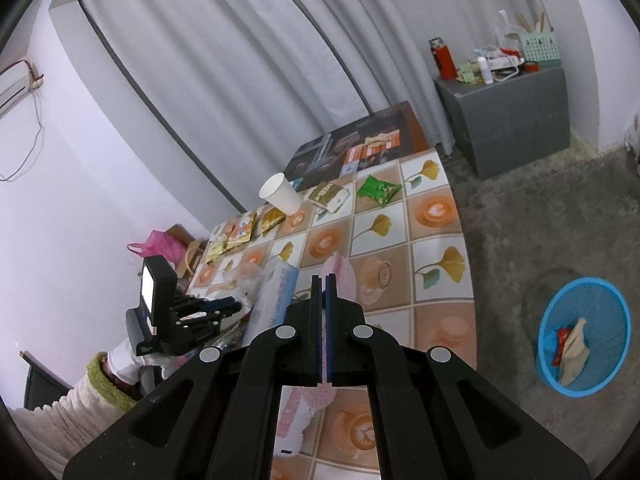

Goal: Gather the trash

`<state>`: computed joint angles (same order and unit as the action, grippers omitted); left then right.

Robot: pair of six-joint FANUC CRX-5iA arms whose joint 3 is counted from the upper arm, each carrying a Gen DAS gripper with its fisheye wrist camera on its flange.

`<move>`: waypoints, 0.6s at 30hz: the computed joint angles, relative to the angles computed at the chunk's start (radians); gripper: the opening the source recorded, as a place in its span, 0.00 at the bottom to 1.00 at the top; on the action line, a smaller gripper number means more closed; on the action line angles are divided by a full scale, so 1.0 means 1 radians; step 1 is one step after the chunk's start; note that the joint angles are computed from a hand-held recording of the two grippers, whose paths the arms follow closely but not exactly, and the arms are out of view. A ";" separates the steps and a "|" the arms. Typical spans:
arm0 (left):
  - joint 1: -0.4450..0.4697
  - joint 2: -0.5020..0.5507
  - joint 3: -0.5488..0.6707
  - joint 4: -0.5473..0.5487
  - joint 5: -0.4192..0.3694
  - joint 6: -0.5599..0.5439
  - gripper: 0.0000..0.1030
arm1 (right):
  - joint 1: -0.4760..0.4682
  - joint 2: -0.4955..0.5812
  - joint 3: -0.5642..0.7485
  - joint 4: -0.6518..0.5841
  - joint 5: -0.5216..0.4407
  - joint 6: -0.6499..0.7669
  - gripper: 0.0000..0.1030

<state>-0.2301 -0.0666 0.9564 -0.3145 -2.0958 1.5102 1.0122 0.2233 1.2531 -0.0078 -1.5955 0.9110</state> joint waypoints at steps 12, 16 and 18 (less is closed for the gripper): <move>-0.036 0.037 0.021 -0.079 -0.054 -0.005 0.26 | 0.002 -0.003 -0.006 0.003 0.005 0.000 0.00; -0.013 0.026 0.009 -0.058 -0.042 0.004 0.08 | -0.001 -0.005 -0.008 -0.003 0.006 0.001 0.00; -0.012 0.018 0.007 -0.061 -0.031 0.001 0.03 | 0.000 -0.006 -0.011 -0.001 0.008 0.001 0.00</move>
<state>-0.2417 -0.0488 0.9630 -0.3757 -2.1267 1.5110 1.0123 0.2173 1.2421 -0.0085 -1.5874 0.9117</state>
